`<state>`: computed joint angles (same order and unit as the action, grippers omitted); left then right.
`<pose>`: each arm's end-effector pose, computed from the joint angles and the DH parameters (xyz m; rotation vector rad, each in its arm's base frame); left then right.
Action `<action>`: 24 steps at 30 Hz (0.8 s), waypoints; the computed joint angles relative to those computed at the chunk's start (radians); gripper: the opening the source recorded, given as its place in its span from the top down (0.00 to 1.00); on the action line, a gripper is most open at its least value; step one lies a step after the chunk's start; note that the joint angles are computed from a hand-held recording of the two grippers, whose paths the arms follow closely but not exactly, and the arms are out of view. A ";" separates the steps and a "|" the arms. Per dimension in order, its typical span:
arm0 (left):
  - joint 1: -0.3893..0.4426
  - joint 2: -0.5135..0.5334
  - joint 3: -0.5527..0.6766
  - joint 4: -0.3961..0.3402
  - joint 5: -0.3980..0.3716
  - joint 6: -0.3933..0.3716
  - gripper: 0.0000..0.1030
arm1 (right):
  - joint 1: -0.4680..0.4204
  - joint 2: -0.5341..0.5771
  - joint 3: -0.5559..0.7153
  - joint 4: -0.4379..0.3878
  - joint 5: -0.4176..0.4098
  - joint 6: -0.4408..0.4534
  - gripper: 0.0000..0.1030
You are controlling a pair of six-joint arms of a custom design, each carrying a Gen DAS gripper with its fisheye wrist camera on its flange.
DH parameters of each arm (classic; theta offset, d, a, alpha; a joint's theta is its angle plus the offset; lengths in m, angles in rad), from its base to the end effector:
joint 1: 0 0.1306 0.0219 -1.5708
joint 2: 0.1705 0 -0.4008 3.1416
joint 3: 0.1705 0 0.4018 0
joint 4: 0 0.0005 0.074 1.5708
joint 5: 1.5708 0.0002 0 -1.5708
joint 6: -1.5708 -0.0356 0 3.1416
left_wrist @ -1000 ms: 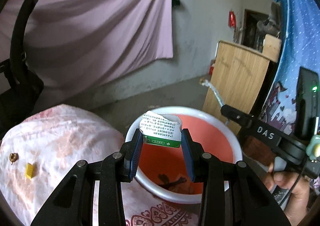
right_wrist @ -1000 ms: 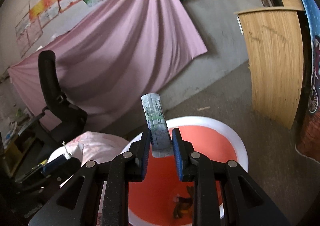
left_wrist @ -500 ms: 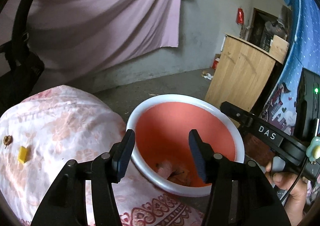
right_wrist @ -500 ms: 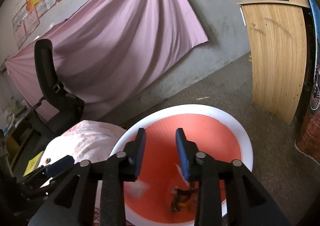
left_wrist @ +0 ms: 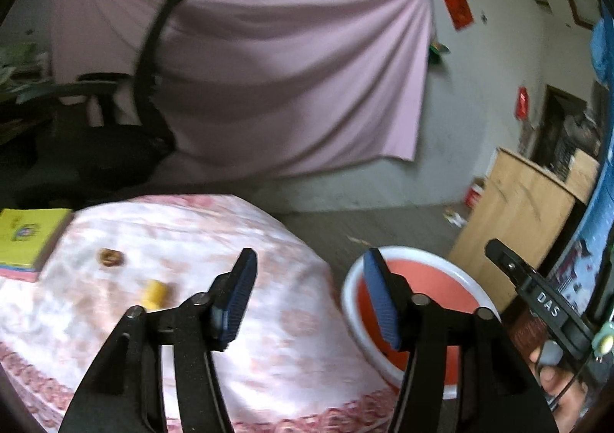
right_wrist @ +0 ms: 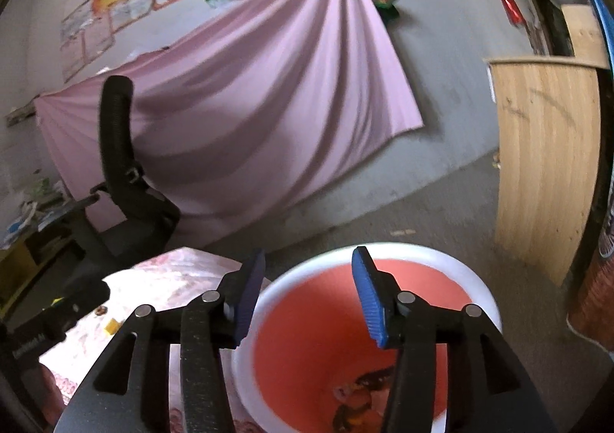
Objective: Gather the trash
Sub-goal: 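Bring both tools back over the table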
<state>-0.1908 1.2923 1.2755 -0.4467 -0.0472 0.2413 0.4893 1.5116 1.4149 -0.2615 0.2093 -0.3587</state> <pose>0.4699 -0.0896 0.4732 -0.0813 2.0394 -0.2234 0.5052 0.2601 0.4518 0.0144 1.9381 0.3664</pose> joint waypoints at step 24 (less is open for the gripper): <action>0.287 -0.293 -0.328 0.308 -0.112 -0.113 0.02 | 0.239 0.092 0.046 0.381 0.092 0.251 0.00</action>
